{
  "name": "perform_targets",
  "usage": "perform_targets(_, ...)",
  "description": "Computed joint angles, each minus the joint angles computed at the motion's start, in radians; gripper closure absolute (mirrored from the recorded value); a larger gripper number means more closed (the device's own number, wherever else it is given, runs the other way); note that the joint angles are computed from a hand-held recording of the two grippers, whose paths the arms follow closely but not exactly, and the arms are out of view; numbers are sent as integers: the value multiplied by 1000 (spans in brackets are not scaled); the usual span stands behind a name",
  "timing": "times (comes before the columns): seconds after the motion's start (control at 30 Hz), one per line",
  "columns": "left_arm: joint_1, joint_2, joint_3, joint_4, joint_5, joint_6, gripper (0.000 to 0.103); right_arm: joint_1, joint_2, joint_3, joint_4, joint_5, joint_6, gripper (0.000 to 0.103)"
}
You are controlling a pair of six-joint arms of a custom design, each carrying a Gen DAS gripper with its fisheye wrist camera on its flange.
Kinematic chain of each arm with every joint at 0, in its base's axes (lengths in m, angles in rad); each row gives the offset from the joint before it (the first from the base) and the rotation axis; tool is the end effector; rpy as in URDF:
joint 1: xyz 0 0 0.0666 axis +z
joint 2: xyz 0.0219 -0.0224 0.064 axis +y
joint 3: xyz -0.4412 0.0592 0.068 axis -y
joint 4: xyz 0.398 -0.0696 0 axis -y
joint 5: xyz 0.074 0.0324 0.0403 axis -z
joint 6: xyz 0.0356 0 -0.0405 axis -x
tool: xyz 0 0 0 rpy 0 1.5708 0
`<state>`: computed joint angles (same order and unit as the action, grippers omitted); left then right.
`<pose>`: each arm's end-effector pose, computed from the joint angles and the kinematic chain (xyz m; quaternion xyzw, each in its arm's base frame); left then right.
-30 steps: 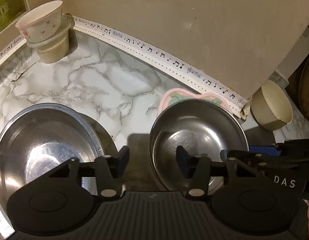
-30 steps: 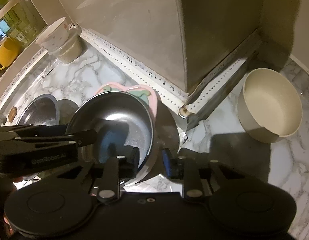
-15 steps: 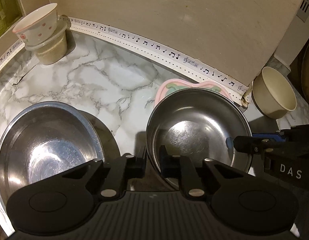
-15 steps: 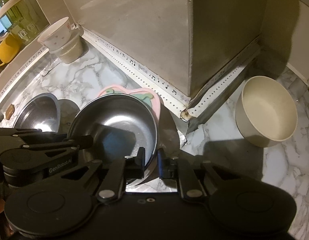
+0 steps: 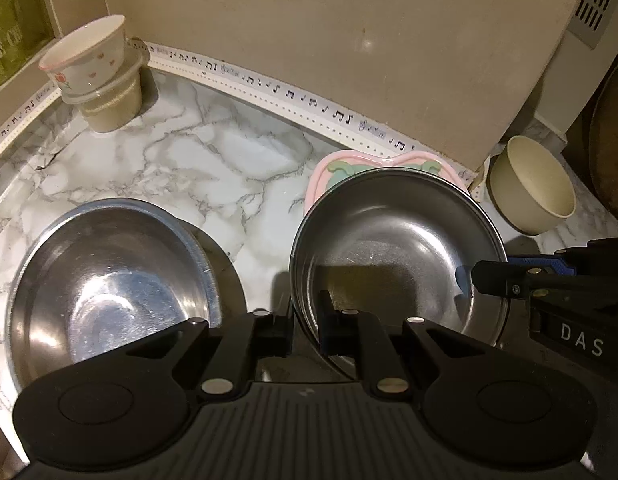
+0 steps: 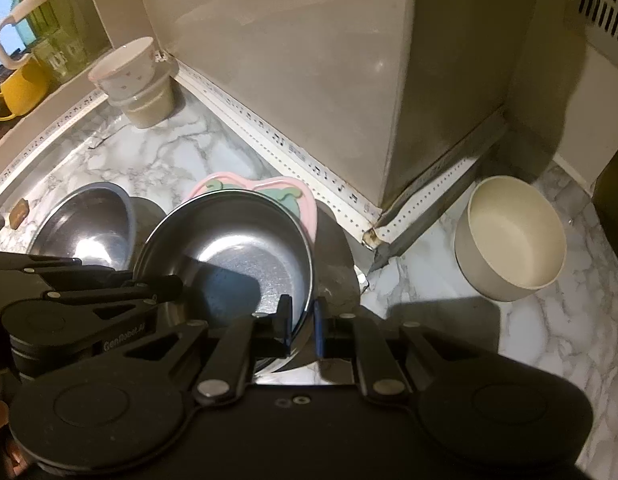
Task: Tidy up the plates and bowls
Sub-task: 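Lift the small steel pot with both tools and carry it toward the large steel bowl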
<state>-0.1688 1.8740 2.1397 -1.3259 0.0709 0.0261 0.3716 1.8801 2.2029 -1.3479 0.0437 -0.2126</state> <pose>0.6461 -0.1131 0.5402 0.0779 0.9639 -0.0587 0.2478 0.6111 0.2361 0.5627 -0.0706 0.9602 0.0574 0.2641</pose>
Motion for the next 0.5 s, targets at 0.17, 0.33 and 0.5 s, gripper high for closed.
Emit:
perform_targets(0.17, 12, -15, 16, -16, 2, -8, 92, 14, -10, 18, 2, 2, 2, 92)
perform_targets(0.33, 35, -39, 20, -19, -4, -16, 92, 37, 1, 69, -7, 3, 15, 92)
perform_targets(0.5, 65, -67, 10, -11, -17, -19, 92, 64, 22, 124, -16, -2, 30, 92)
